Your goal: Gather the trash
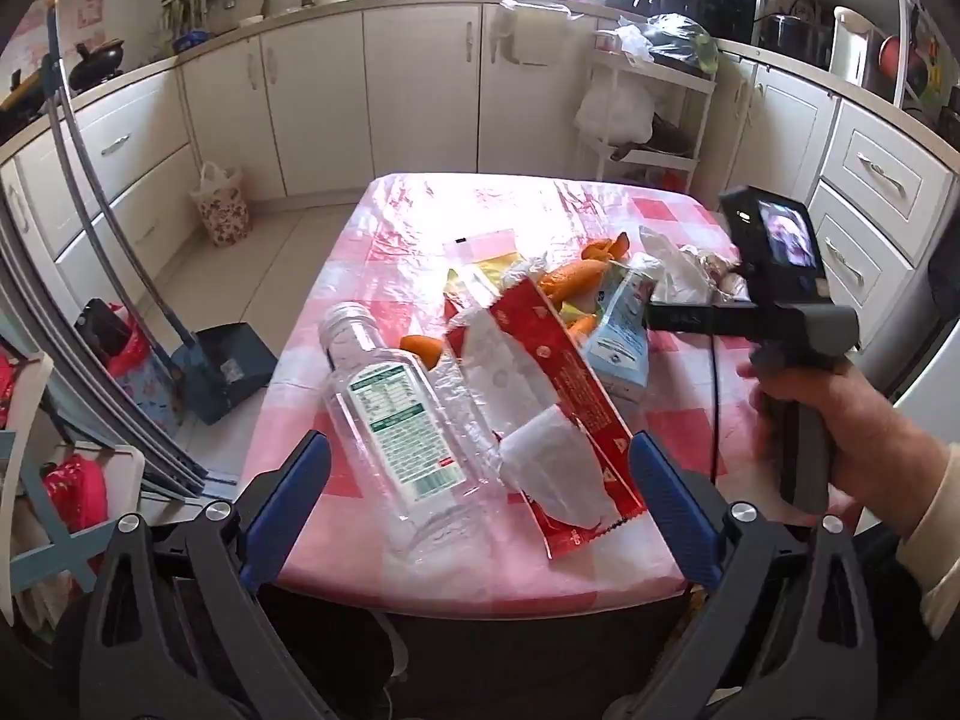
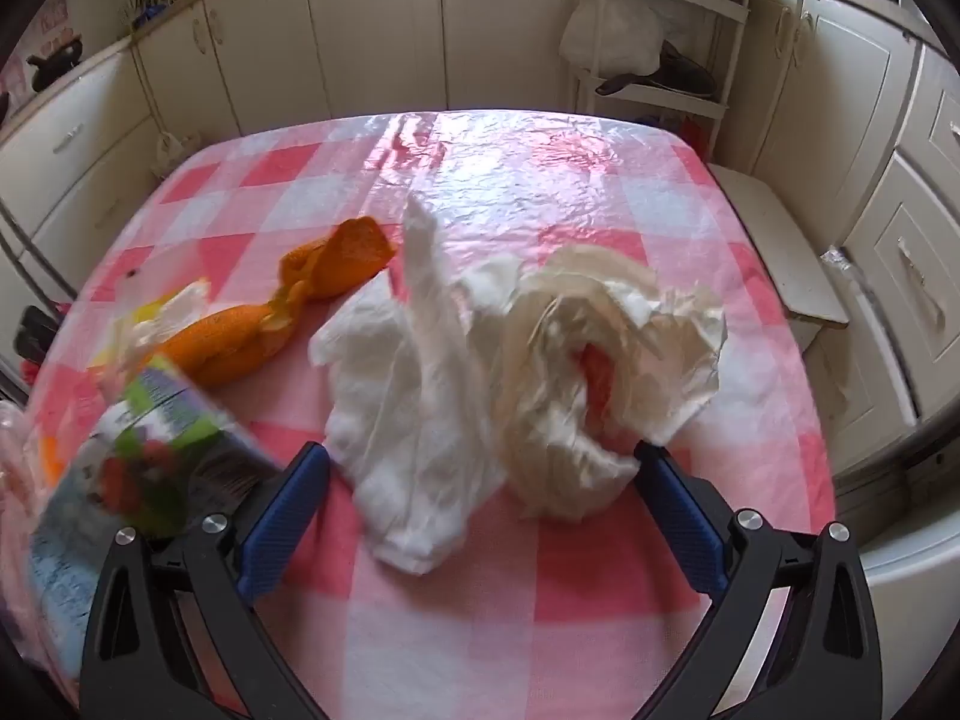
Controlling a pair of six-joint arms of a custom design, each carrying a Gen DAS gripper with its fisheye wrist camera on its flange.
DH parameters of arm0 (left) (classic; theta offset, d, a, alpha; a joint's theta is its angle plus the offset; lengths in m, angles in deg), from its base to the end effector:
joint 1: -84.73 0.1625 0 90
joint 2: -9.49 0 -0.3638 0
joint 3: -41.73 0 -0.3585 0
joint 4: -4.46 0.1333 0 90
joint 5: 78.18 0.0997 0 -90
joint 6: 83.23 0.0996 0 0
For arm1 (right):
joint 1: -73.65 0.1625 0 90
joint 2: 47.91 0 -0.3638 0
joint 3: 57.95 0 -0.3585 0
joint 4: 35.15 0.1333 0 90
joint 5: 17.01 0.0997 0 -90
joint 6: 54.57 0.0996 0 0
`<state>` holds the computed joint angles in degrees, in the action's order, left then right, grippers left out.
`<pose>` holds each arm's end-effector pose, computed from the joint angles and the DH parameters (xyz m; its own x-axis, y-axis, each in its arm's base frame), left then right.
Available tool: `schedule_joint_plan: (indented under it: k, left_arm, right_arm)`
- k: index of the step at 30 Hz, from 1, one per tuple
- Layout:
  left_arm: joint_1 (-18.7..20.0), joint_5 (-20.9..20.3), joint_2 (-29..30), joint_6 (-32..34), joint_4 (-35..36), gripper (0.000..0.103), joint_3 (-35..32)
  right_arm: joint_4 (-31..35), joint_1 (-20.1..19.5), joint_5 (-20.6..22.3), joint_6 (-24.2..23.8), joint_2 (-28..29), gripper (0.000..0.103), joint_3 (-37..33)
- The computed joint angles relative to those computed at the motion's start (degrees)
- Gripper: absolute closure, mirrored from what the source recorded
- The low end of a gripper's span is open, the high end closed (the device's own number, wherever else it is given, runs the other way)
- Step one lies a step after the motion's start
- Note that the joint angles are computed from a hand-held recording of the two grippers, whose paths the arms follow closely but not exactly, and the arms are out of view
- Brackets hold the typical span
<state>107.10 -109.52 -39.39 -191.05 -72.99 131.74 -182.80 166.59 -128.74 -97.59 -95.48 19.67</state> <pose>-0.4039 -0.4023 0.0897 -0.6556 -0.4419 -0.6123 0.2498 0.6383 -0.7282 0.1315 -0.6811 0.2157 -0.6537 -0.5134 0.5560 -0.6722 0.7314 -0.1149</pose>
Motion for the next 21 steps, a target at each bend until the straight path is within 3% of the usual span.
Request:
schedule_joint_plan:
  k: [2, 7, 13, 16, 21]
  left_arm:
    - [-0.6, 0.0, -0.7, -0.9, 0.2, 0.007, 0.6]
    - [-1.9, 0.6, -1.2, -2.8, 1.7, 0.007, 0.7]
    - [-4.7, 1.9, 1.1, -6.6, 8.4, 0.007, -2.8]
    - [-5.9, 1.8, 2.4, -8.5, 11.1, 0.007, -4.3]
    - [-7.7, 1.2, 4.0, -12.3, 15.9, 0.007, -6.2]
  right_arm:
    - [2.7, -0.2, 0.7, 2.2, -2.5, 0.006, 1.2]
    - [-8.0, -0.8, 7.8, -3.2, -17.0, 0.006, 16.5]
    - [-18.7, -7.0, 26.5, -13.1, -37.9, 0.006, 35.5]
    - [-18.9, -8.2, 29.2, -13.1, -42.1, 0.006, 39.2]
    - [-19.0, -8.6, 31.8, -15.1, -43.8, 0.006, 40.9]
